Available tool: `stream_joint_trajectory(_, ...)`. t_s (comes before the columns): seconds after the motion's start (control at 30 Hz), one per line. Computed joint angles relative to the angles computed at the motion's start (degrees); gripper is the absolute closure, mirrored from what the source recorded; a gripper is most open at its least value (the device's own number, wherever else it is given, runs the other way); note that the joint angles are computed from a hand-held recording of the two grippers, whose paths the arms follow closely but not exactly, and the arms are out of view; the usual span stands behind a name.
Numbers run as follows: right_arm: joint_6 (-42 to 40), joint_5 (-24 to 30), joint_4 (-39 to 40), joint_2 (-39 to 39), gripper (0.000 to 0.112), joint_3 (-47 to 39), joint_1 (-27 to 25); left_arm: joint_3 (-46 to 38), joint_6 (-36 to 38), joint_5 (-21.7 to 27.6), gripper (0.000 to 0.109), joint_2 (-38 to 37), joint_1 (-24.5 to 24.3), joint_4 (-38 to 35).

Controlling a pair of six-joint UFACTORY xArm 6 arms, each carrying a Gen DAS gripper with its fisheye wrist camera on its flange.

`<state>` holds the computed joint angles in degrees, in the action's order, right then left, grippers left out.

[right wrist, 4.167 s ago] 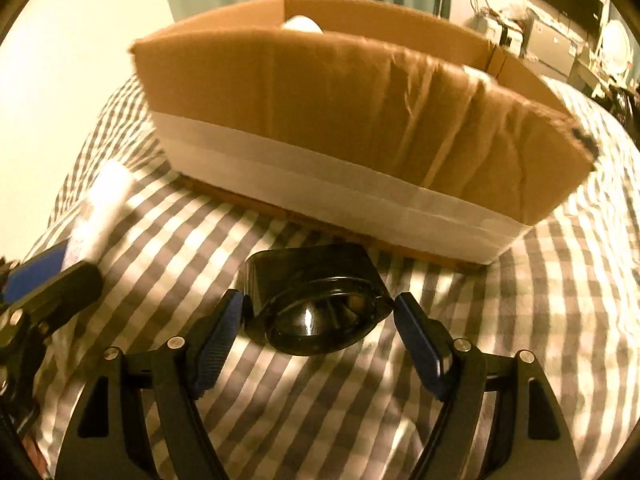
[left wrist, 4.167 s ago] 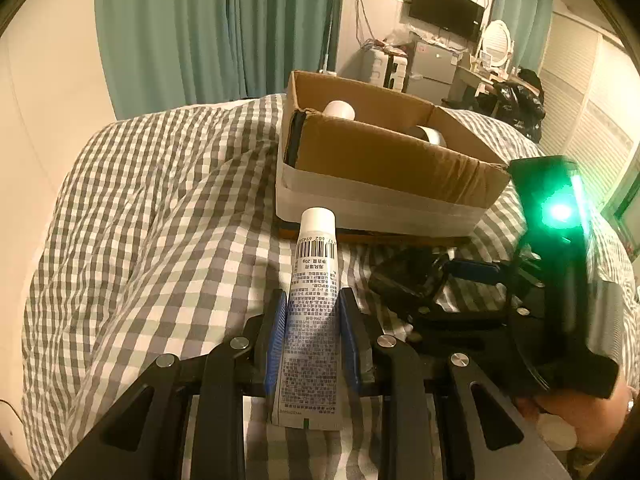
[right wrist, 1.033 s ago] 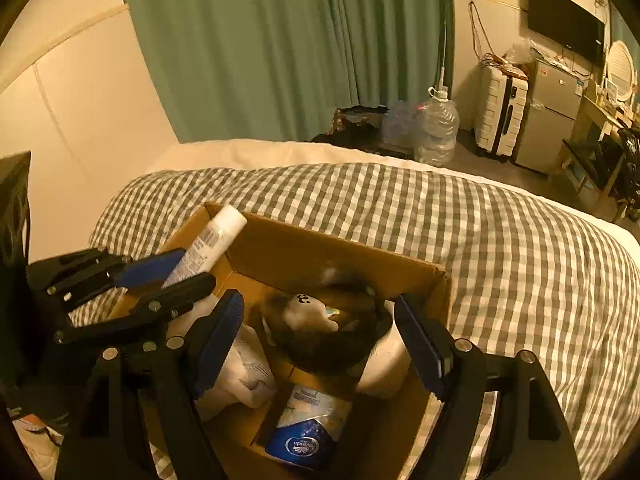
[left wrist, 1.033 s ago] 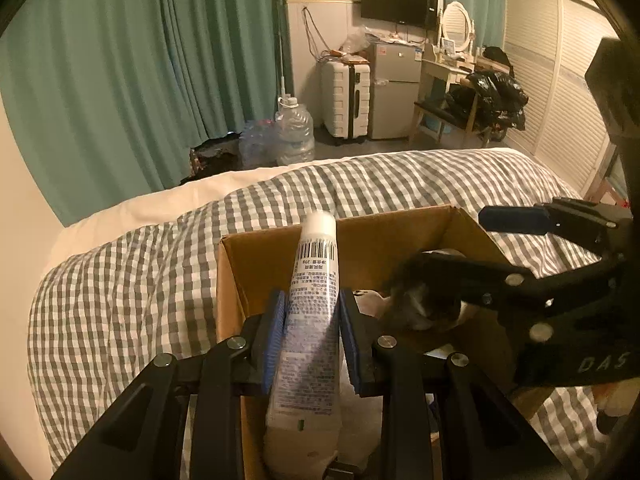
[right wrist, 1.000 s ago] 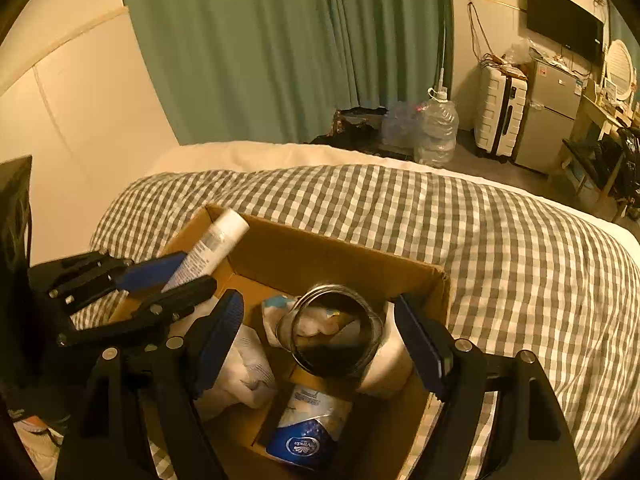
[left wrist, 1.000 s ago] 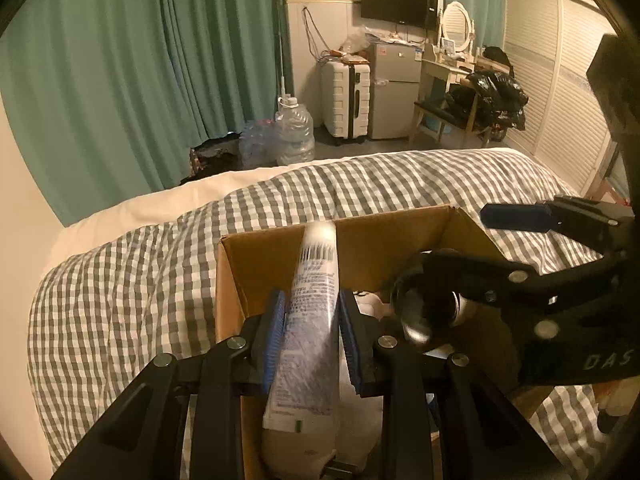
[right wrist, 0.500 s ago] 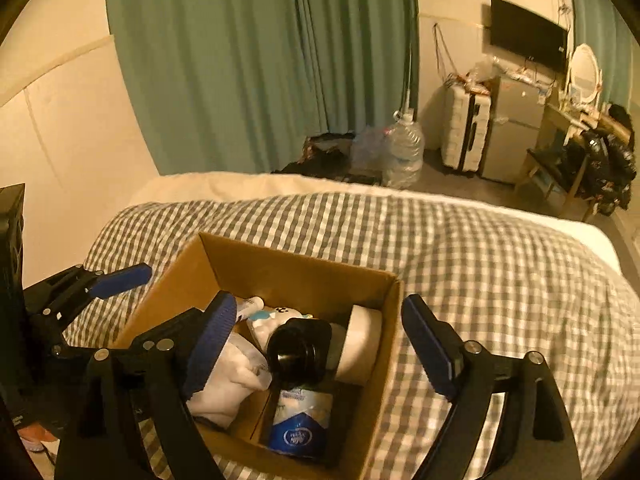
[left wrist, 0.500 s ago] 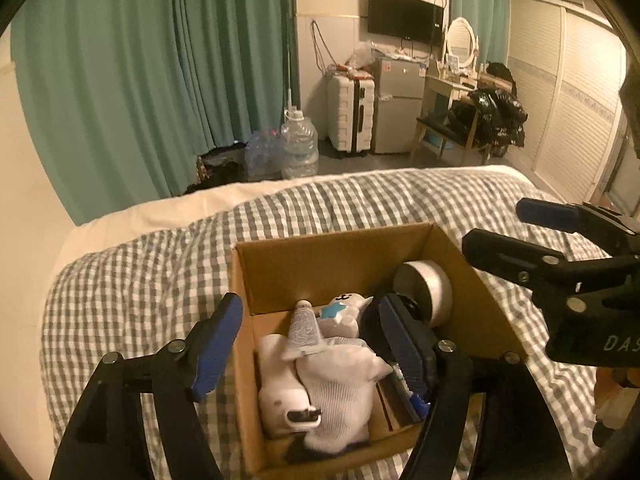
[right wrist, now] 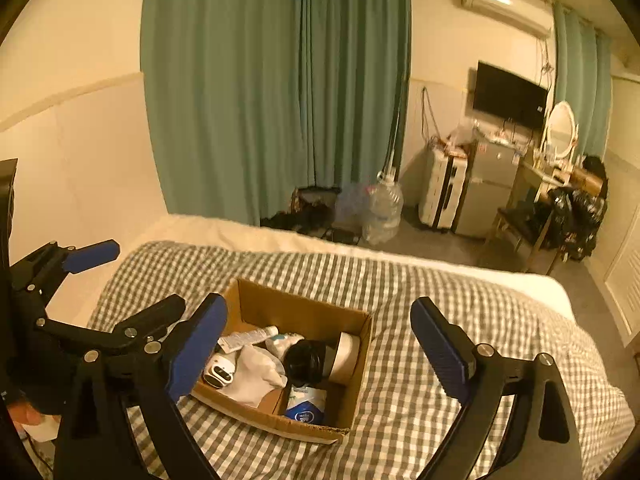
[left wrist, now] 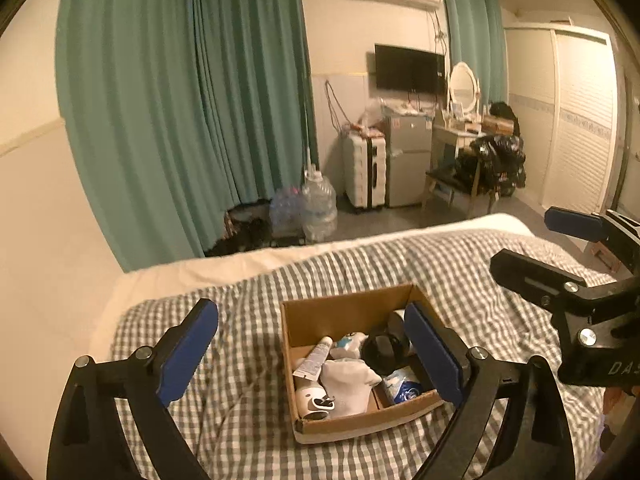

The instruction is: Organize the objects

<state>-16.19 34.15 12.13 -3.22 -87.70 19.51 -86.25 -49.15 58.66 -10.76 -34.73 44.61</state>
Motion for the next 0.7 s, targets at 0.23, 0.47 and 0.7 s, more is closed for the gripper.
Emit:
stream_joint_trajectory(0.23,2.4,-1.7,-2.1,-7.0,0.012,3.2,-0.4,-2.1,-3.4,6.9,0.009,-2.4,-5.3,6.2)
stream_joint_trajectory(0.47,3.0,-3.4,-2.0,-13.9,0.011,8.0,-1.4,-0.3,-9.6,8.8,0.007,-5.6,-9.4,10.7)
stream_joint_trajectory(0.7,2.1,-7.1,-1.5,-20.3,0.01,16.2,-2.6,5.1,-16.5,10.3,0.007,-8.6,-15.1,19.4)
